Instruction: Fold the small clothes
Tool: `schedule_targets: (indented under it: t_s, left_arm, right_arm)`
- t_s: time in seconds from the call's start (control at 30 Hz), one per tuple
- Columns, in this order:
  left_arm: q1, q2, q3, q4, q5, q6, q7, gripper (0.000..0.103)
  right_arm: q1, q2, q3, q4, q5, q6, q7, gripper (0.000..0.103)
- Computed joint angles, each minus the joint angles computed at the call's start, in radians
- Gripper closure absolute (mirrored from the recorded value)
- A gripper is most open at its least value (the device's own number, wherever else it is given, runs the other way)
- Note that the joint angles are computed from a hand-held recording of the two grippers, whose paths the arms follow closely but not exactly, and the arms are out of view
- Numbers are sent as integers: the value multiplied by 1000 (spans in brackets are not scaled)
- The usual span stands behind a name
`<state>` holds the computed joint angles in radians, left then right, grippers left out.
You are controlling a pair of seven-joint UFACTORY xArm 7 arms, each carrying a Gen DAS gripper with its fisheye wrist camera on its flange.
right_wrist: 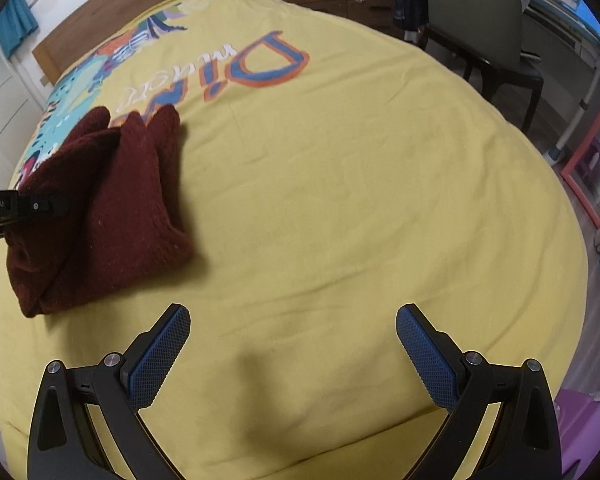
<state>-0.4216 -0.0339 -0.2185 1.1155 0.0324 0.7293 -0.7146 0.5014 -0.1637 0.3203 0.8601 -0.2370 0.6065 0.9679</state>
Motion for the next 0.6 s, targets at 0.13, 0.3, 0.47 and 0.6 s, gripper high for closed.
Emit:
schedule_targets:
  t_s: [0.13,0.3,0.47,0.6]
  left_arm:
    - [-4,7,-3,23,11,36,-22,78]
    - [-3,-14,-2,45,19,90,-57,26]
    - [6,-87,7,19,-45,75,-2,14]
    - [31,-172,14,-18,-59,76,17,1]
  right_arm:
    - [6,-1,-1,1,15,-1,-8,0]
    - [10,3,2,23,15,17,-25,0]
    - [18,11,7,72,6,49,-45,0]
    - [30,42,10,156,-3,84,-91,0]
